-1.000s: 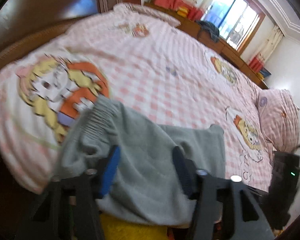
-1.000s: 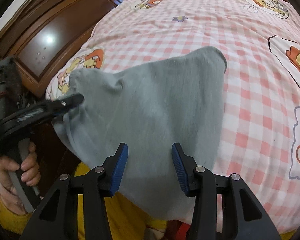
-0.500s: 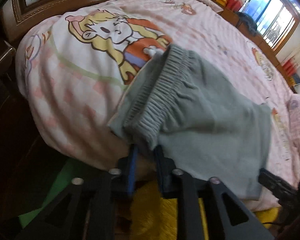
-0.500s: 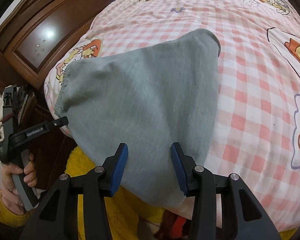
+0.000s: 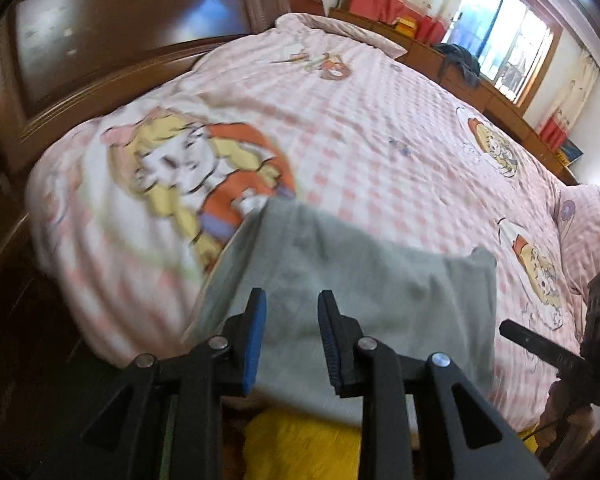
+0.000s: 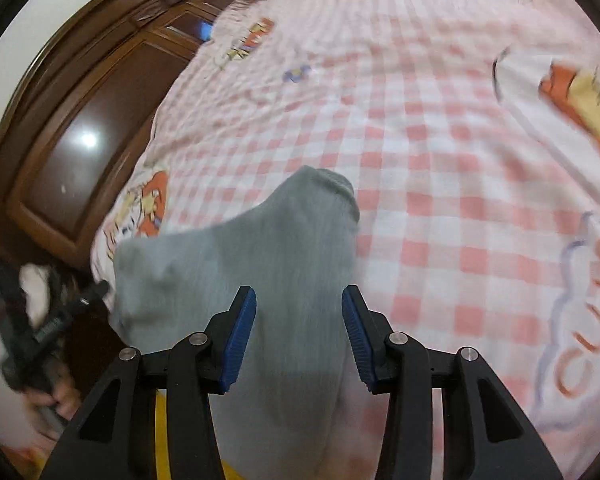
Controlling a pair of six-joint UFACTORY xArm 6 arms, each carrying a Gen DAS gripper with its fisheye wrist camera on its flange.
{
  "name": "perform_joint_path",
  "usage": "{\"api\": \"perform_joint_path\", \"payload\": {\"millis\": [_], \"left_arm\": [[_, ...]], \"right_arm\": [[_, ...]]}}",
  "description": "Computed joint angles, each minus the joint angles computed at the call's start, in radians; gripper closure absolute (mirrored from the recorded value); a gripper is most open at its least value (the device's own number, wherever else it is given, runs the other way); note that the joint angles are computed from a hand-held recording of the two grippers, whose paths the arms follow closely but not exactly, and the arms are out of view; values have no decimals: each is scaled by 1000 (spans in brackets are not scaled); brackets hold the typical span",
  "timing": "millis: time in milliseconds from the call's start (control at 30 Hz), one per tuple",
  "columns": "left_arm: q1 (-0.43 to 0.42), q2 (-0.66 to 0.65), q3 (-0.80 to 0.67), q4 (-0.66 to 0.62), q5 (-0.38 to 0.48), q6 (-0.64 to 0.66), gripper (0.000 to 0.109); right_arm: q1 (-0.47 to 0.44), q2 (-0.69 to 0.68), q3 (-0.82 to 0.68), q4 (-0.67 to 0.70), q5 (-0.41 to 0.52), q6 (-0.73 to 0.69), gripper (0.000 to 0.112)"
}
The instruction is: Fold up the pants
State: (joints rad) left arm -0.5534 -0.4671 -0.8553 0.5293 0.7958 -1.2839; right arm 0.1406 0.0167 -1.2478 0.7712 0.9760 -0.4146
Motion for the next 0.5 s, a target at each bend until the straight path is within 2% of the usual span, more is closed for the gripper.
{"api": "perform_joint_path", "payload": {"millis": [133,233,300,367,400,500], "left_arm": [[59,107,-41,-37,-89,41,82],[85,154,-51,-59,-106,67,82],[103,167,-44,-55,-113,71,86],[113,167,-36,-37,-98,54,98],[118,154,-21,-40,-108,52,98],[137,129,16,-65,-149,53,99]], "right_arm": [[8,77,-70,35,-9,5,65],[0,123,-111,110,-8,4,64],[-11,143,-119,169,-6,3,64],[-28,159,-118,247,21,-6,64],[-36,163,-118,266,30,-9,64],[-58,133,-101,211,43,47,65]]}}
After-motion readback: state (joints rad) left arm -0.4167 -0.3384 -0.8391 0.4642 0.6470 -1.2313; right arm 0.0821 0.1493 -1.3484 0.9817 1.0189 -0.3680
